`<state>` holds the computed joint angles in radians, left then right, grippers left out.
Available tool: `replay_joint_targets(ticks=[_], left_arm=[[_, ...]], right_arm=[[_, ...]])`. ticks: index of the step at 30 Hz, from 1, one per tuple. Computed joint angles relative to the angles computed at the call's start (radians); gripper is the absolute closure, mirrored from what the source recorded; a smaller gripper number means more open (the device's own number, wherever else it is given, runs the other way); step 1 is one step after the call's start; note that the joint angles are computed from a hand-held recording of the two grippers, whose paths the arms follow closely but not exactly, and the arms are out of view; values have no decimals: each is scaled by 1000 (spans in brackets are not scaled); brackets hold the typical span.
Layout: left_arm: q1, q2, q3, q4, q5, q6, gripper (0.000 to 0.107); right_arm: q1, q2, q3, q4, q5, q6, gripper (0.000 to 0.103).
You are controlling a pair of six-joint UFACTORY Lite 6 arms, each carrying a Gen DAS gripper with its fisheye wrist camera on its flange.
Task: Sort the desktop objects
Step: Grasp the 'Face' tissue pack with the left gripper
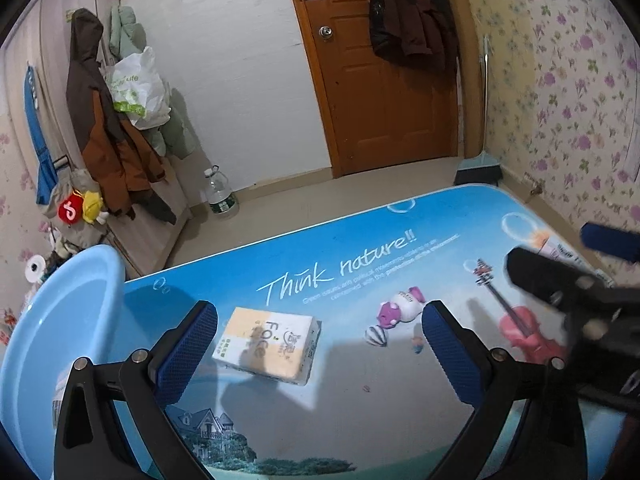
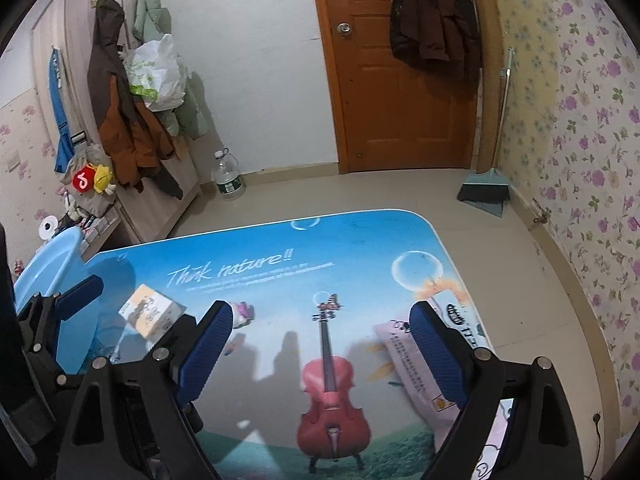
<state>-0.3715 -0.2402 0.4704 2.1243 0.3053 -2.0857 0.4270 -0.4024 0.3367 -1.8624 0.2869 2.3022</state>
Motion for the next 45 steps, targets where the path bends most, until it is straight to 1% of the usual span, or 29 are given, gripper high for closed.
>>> replay_joint_targets(ticks=[1,4,6,9,10,13,17,20,23,25,26,29,31,34,36,38,40,41,45], left_arm=[[-1,17,6,-13,5,7,4],[32,49,37,-21,-36,8,4],[21,82,60,-108,-25,87,4],[30,99,69,-123,-32,99,4],[29,104,72,-138,-26,111,4],[8,147,100,-270,16,213,4],[4,177,127,-330,33,243,4],[-8,212,154,-412,55,300,4],[43,266,209,-593,3,440,4],[83,292,233,-681,-30,516,4],[104,298,240,-706,-42,531,4],[132,309,253,-710,-63,535,4],[156,332,273,-805,-90,638,4],[182,333,275,-875,-129,714,6],[197,335,277,-934,-157,777,8],[212,334,274,-980,-188,830,14],[229,331,270,-1033,-219,892,27],[234,327,267,-1043,-232,906,29],[246,335,273,-1051,-244,922,31]], right_arm=[[-8,-1,-2,-4,-6,2,12],[-28,17,-1,-68,-14,59,12],[-34,29,2,-104,-20,95,12],[-32,47,10,-151,-24,134,12],[-29,56,14,-157,-21,141,12],[-29,75,20,-189,-19,176,12],[-34,77,18,-213,-21,198,12],[-38,76,14,-227,-21,211,12],[-50,73,12,-252,-32,232,12],[-60,70,9,-273,-36,248,12],[-61,69,8,-274,-36,249,12],[-66,69,9,-285,-41,257,12],[-72,67,5,-315,-46,282,12],[-71,72,4,-334,-48,299,12],[-71,77,3,-351,-47,317,12],[-74,79,2,-367,-49,333,12],[-79,82,4,-386,-52,348,12],[-79,87,7,-387,-51,348,12],[-73,101,13,-391,-47,355,12]])
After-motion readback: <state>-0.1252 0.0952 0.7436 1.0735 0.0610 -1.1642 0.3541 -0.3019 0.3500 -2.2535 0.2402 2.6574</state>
